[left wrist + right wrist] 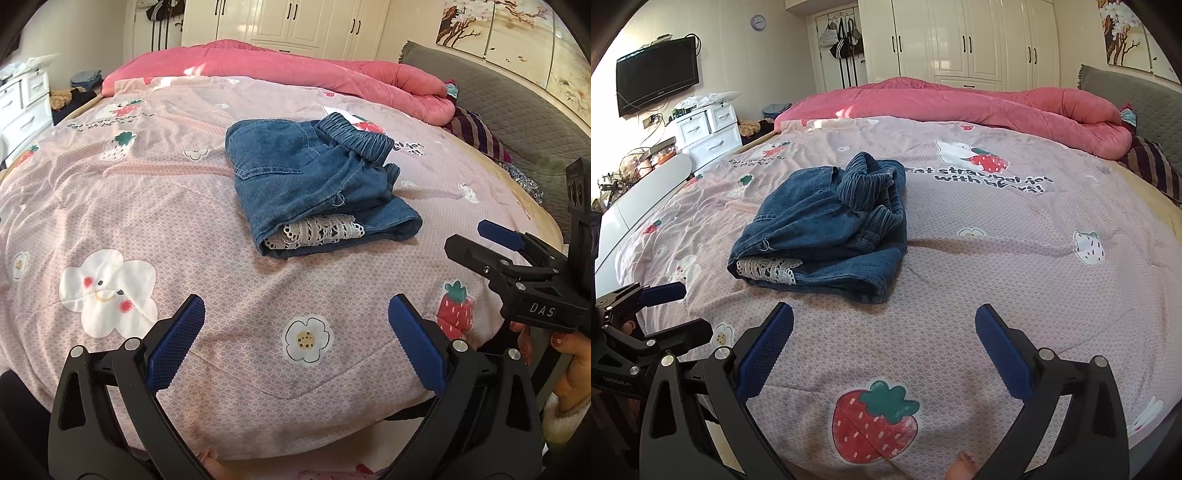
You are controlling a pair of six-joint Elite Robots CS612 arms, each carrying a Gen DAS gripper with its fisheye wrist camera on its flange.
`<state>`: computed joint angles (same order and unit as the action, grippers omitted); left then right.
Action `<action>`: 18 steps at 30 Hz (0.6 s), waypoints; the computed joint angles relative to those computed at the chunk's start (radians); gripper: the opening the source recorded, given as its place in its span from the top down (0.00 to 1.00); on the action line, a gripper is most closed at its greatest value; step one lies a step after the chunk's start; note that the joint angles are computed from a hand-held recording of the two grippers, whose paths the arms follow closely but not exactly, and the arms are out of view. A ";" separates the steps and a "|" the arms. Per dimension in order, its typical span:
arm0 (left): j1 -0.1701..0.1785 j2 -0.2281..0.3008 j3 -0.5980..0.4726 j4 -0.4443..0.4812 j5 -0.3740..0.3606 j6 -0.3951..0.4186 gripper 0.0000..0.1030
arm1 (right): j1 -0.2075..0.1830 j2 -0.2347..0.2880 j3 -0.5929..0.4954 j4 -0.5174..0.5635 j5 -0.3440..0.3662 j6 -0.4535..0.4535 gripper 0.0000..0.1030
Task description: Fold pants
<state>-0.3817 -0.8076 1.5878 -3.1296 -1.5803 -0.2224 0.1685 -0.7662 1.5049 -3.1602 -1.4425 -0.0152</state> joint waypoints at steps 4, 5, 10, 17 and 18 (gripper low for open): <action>-0.002 -0.001 0.001 -0.004 0.004 0.004 0.09 | -0.001 0.000 -0.001 0.003 0.002 -0.005 0.04; -0.002 -0.002 0.001 -0.005 0.004 0.004 0.09 | -0.001 0.000 -0.001 0.003 0.003 -0.007 0.04; -0.003 -0.004 0.004 -0.012 0.008 0.002 0.09 | -0.001 0.000 -0.001 0.006 -0.002 -0.008 0.04; -0.003 -0.004 0.002 -0.008 0.013 0.000 0.09 | -0.002 0.000 -0.001 0.008 -0.003 -0.009 0.04; -0.003 -0.004 0.002 -0.008 0.014 0.000 0.09 | -0.002 0.000 -0.002 0.010 -0.003 -0.010 0.04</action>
<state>-0.3851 -0.8117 1.5899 -3.1379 -1.5668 -0.2219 0.1662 -0.7658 1.5024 -3.1501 -1.4455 -0.0248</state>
